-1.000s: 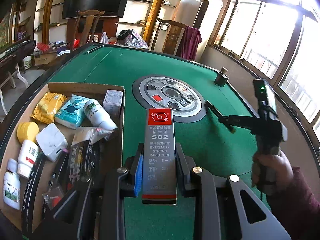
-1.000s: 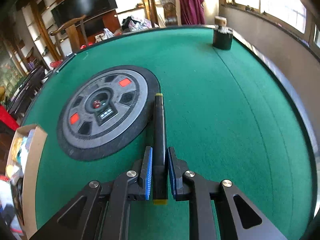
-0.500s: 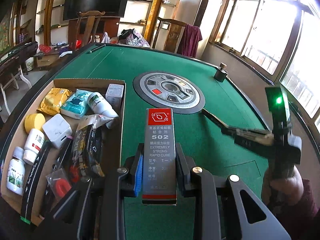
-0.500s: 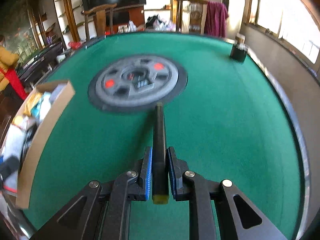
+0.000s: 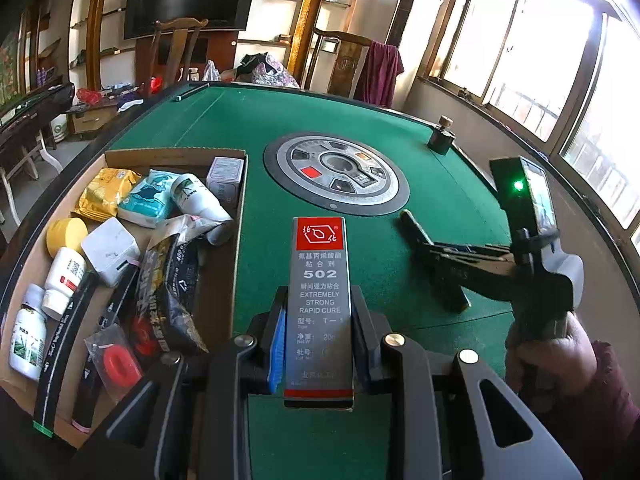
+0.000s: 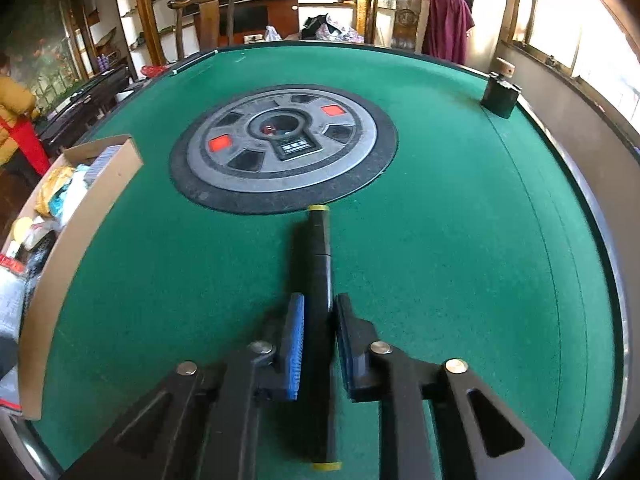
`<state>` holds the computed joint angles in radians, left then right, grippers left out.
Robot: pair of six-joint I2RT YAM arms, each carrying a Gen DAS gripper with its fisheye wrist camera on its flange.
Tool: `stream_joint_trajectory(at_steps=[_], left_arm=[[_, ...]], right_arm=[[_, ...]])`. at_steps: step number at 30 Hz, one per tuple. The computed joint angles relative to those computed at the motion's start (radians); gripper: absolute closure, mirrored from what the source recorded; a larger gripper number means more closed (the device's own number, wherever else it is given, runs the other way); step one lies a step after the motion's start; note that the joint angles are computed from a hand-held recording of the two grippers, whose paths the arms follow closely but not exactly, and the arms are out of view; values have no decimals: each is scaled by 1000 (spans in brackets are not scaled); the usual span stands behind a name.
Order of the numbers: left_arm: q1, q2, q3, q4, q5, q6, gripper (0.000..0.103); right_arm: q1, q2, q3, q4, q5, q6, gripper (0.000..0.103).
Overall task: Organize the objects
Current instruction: 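Carry the glue box and marker over the cardboard box with both tools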
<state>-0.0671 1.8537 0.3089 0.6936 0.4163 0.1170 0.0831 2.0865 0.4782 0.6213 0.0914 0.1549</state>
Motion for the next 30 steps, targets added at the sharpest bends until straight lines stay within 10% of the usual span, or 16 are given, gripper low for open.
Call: stream_joint_trajectory(at_steps=[30], left_arm=[[368, -93, 25, -108, 158, 91, 76]], right_arm=[[400, -402, -52, -184, 215, 92, 87]])
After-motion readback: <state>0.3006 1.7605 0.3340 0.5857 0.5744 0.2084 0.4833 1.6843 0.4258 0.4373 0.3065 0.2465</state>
